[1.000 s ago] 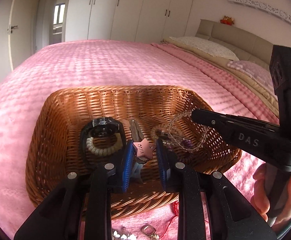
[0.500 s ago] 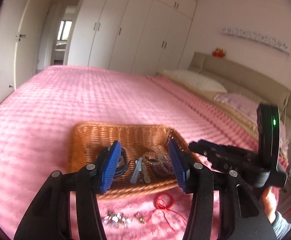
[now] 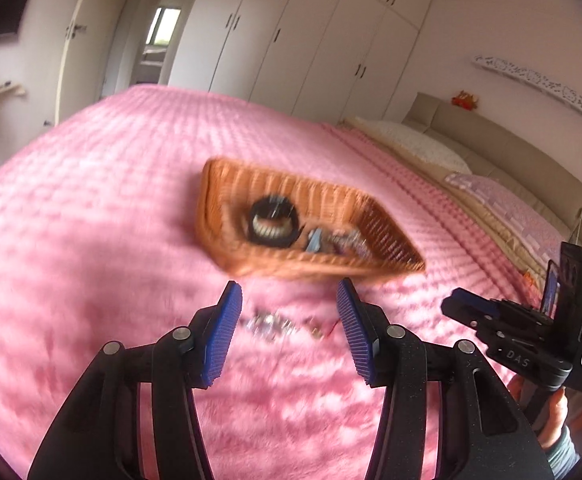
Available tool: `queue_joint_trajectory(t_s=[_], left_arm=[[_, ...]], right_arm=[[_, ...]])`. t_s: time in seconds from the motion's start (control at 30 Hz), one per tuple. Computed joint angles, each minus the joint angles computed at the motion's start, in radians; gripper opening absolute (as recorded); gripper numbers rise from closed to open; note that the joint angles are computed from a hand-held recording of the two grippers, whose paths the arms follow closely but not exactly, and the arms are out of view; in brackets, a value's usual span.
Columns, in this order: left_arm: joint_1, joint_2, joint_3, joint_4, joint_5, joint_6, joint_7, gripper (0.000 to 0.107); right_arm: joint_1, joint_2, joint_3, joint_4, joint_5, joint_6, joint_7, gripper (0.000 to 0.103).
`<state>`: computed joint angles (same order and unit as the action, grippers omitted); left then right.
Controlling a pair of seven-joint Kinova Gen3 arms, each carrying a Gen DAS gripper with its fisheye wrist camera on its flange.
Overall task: Organize jewelry
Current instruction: 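Grasp the small gold charm with the right tool while the left tool grasps the silver charms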
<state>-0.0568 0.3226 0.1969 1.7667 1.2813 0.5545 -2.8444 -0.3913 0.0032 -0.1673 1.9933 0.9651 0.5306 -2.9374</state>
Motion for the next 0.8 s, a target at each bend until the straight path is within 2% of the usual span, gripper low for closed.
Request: queue_joint_trajectory(t_s=[0.1,0.17,0.23,0.3,0.4,0.5,0.57,0.63,0.7,0.8], left_arm=[[-0.009,0.04,-0.018,0.021,0.068,0.022,-0.064,0.047],[0.009,0.069,-0.064,0.012,0.088,0.062,-0.058,0.047],[-0.026,0.079,-0.054,0.018,0.139,0.106,-0.095,0.047],[-0.021,0.083,-0.07,0.019,0.153,0.124,-0.105,0.047],[0.026,0.086,-0.097,-0.006,0.071,0.105,-0.023,0.047],[0.033,0.082,-0.073,-0.011,0.017,0.08,-0.002,0.047],[0.008,0.083,-0.019,-0.016,-0.043,0.055,0.024,0.047],[0.019,0.082,0.0,-0.031,-0.116,0.026,0.077,0.047],[0.089,0.077,-0.048,-0.055,-0.198,0.011,0.155,0.047],[0.228,0.067,-0.136,-0.061,-0.32,-0.076,0.241,0.047]], right_arm=[[0.006,0.018,0.01,0.044,0.03,-0.021,-0.038,0.03],[0.018,0.029,0.024,0.056,-0.031,-0.053,0.006,0.03],[0.043,0.038,0.025,0.065,-0.103,-0.096,0.075,0.03],[0.013,0.038,0.046,0.057,-0.122,-0.087,0.107,0.03],[0.006,0.075,0.038,0.013,-0.193,-0.042,0.187,0.03],[-0.009,0.108,0.052,-0.024,-0.249,-0.022,0.256,0.03],[-0.007,0.107,0.068,-0.023,-0.283,-0.045,0.293,0.03],[-0.003,0.124,0.075,-0.043,-0.335,-0.042,0.344,0.021],[0.0,0.135,0.085,-0.051,-0.38,-0.049,0.387,0.017],[-0.002,0.128,0.104,-0.037,-0.4,-0.081,0.399,0.016]])
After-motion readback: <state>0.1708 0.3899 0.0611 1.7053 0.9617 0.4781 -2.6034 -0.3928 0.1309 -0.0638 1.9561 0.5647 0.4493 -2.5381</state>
